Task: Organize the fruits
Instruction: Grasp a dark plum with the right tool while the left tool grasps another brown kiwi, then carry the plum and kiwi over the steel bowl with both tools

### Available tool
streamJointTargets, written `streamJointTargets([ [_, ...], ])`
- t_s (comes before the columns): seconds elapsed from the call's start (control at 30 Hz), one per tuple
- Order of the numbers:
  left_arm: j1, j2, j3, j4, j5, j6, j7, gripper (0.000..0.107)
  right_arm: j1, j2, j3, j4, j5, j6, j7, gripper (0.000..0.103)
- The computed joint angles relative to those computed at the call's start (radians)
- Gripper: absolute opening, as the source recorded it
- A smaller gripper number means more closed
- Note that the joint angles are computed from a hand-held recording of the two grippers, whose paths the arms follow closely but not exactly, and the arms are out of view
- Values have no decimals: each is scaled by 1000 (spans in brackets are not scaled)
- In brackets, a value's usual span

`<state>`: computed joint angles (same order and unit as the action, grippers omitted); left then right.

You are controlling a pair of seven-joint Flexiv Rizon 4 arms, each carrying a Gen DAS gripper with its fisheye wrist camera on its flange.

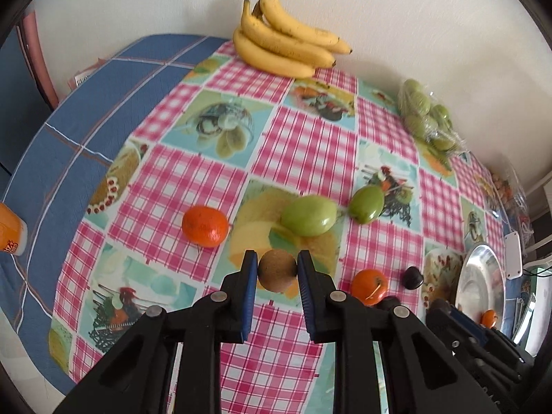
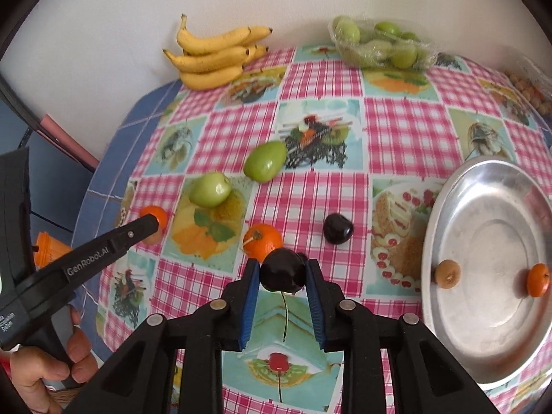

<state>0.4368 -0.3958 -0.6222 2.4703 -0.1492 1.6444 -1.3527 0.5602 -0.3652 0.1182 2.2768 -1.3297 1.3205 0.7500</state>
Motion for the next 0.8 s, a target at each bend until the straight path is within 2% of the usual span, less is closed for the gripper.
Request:
streamJointTargets([
  [0.13, 27, 16, -29, 13, 10, 25, -16, 24, -4, 42, 12, 26, 12, -33, 2, 29],
  [0.23, 22, 23, -24, 13, 27, 30, -30, 24, -15, 56, 22, 40, 29, -46, -6, 29],
  [0.5, -62, 38, 40, 3, 30, 16, -33, 24, -19, 68, 37, 79, 143, -80, -67, 29],
  [0.8, -161, 45, 68, -1, 7, 2, -14, 24, -40, 129, 32, 168, 171, -93, -16, 29],
])
